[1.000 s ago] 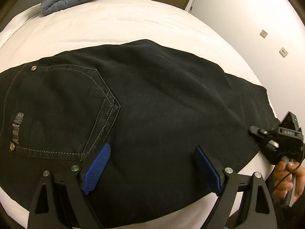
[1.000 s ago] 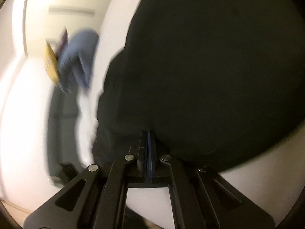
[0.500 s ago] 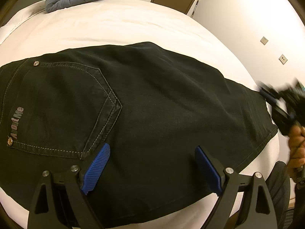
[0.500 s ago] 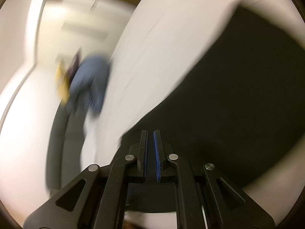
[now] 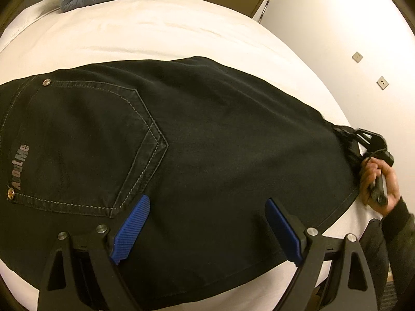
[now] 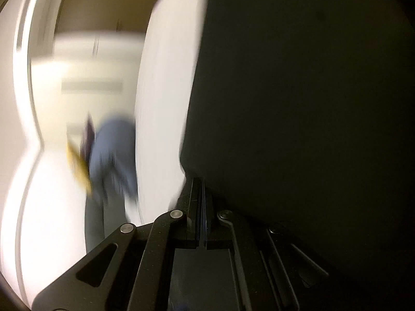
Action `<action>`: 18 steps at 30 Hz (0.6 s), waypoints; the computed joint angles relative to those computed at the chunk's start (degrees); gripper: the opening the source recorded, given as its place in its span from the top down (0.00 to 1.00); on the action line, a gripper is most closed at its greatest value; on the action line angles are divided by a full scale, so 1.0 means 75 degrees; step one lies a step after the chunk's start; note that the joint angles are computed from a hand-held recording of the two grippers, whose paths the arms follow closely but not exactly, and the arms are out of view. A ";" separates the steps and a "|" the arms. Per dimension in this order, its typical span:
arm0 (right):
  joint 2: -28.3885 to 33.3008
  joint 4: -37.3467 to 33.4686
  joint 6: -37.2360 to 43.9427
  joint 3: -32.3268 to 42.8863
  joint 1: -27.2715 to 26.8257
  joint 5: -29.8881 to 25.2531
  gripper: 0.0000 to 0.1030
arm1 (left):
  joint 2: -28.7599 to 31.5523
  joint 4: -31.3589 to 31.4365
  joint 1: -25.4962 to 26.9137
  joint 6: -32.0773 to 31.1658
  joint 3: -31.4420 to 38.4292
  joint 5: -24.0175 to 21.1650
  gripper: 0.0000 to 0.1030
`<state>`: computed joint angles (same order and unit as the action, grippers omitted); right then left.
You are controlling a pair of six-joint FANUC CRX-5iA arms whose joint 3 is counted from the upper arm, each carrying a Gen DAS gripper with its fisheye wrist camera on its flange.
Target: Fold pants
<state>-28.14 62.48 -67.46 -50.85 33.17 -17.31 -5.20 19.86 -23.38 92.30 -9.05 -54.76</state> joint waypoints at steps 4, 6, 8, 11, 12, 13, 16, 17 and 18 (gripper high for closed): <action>-0.1195 -0.0763 0.0767 -0.0034 0.0313 -0.2791 1.00 | 0.0003 -0.0044 -0.0057 0.0199 0.0022 0.0065 0.12; -0.1492 -0.1181 0.0899 0.0239 0.0881 -0.4508 1.00 | -0.0021 -0.0060 -0.0056 0.0217 0.0008 0.0063 0.11; -0.1881 -0.0693 0.0114 0.0085 0.1311 -0.5045 0.94 | -0.0031 -0.0044 -0.0049 0.0249 0.0012 0.0067 0.11; -0.1593 0.0076 0.0296 0.0192 0.1290 -0.3637 0.94 | -0.0029 -0.0051 -0.0033 0.0398 0.0062 0.0046 0.11; -0.1328 0.0506 0.0242 0.0201 0.1007 -0.2637 0.94 | -0.0004 -0.0108 -0.0039 0.0489 0.0154 -0.0028 0.11; -0.0832 0.0587 0.0435 0.0450 0.0894 -0.1637 0.94 | 0.0039 -0.0219 -0.0060 0.0640 0.0307 -0.0170 0.11; 0.0589 -0.1441 0.2865 0.1308 0.0794 0.0669 0.94 | 0.0069 -0.0304 -0.0151 0.0866 0.0708 -0.0275 0.13; 0.1093 -0.2441 0.3763 0.1657 0.1043 0.0722 0.94 | 0.0084 -0.0248 -0.0196 0.0775 0.0817 -0.0179 0.13; 0.1459 -0.3441 0.4394 0.1998 0.1261 0.0468 0.94 | 0.0192 -0.0244 -0.0290 0.0634 0.1055 -0.0093 0.13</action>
<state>-17.20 36.68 -34.51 -35.86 42.63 -13.80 -3.76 18.03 -25.55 97.06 -1.13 -55.46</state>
